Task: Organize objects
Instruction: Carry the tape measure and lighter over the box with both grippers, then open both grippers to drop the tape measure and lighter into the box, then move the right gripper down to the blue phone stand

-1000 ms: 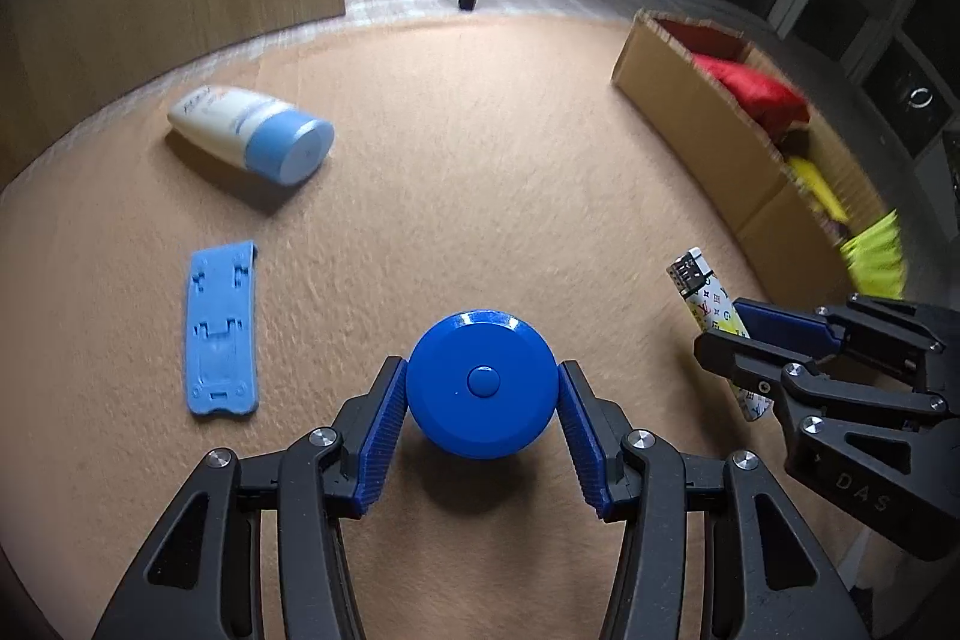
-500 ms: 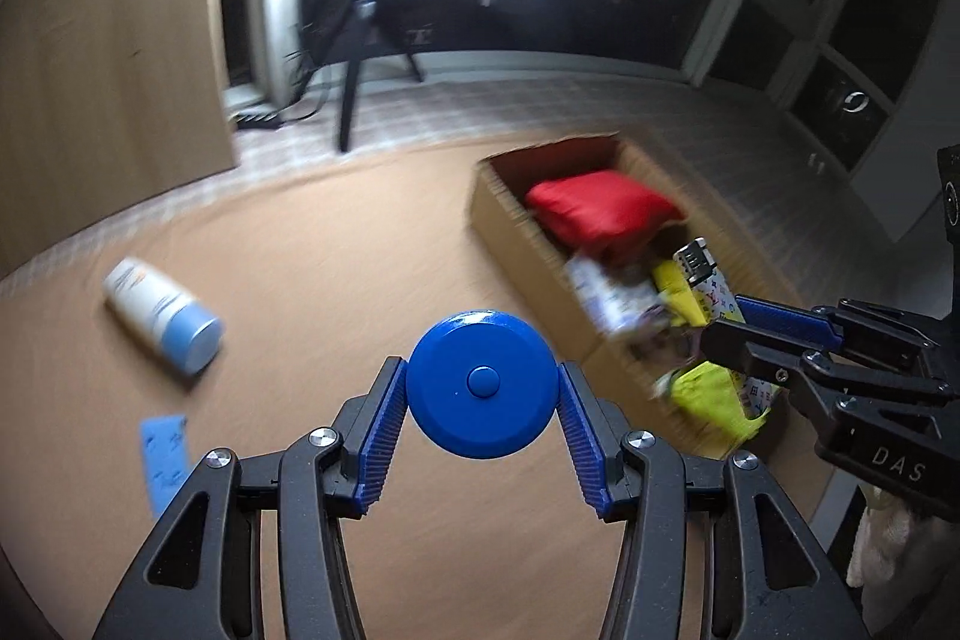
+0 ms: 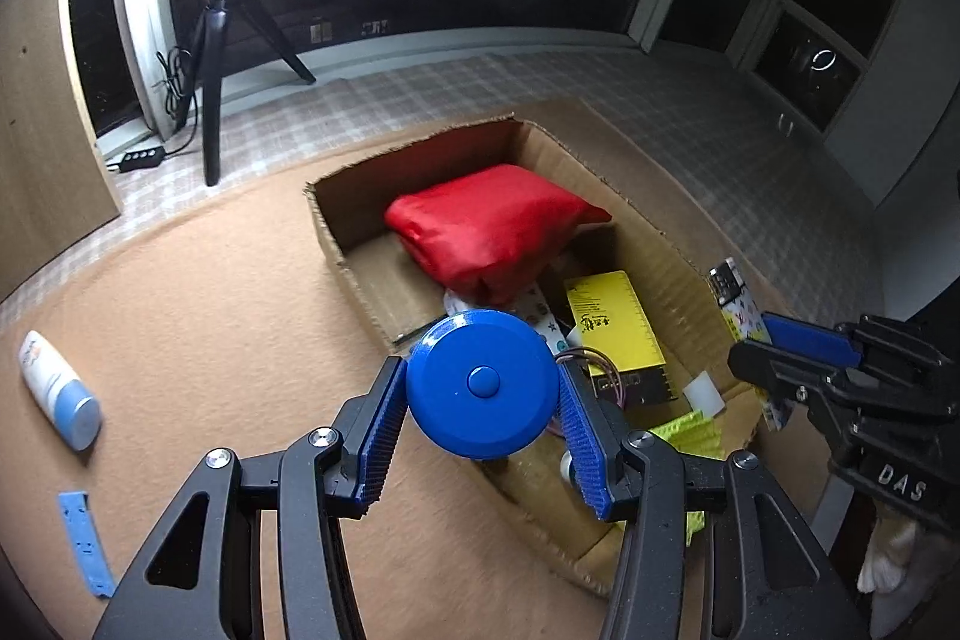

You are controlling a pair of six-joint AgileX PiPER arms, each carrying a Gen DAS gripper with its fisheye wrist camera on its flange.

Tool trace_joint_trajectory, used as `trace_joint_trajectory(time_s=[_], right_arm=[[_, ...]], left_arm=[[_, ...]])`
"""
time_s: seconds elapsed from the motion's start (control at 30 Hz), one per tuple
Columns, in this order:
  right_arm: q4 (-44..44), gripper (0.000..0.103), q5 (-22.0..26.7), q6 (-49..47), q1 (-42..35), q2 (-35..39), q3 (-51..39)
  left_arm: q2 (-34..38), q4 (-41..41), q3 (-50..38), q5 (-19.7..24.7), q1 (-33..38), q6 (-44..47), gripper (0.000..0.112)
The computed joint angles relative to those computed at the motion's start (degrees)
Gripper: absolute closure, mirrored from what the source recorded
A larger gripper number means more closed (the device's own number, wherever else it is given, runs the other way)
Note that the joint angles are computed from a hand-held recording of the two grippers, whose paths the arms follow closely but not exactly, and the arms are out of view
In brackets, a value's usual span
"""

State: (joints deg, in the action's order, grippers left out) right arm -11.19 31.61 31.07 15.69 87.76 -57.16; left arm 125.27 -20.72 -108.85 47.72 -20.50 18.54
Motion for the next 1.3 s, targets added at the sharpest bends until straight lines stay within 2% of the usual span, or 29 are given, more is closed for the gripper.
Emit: trace_joint_trajectory(time_s=[0.27,0.33,0.4,0.43,0.7,0.9,1.3], right_arm=[[1.41,0.082,-0.92,-1.77,-1.25,0.58,1.11],[0.04,0.077,-0.85,-0.21,-0.87,0.41,1.19],[-0.71,0.062,-0.72,0.86,-0.56,0.23,1.07],[-1.69,0.06,-0.71,2.1,-0.24,0.03,1.15],[-1.87,0.056,-0.37,3.91,2.28,-0.26,0.02],[0.54,0.054,-0.65,3.88,5.83,2.13,-3.14],[5.24,0.053,1.8,1.76,14.53,13.46,-16.15]], left_arm=[[1.73,1.31,-1.89,0.47,-0.99,-1.63,0.059],[1.5,0.74,-1.86,0.95,-0.72,-1.3,0.058],[0.91,0.42,-1.34,0.93,-0.46,-0.81,0.058],[0.55,0.27,-0.97,0.83,-0.34,-0.51,0.058],[-4.67,-1.38,5.6,-1.32,2.21,1.75,0.058],[-8.84,-3.31,11.57,-2.23,6.78,4.32,0.058],[-13.32,-6.02,20.33,-1.89,20.92,11.0,0.058]])
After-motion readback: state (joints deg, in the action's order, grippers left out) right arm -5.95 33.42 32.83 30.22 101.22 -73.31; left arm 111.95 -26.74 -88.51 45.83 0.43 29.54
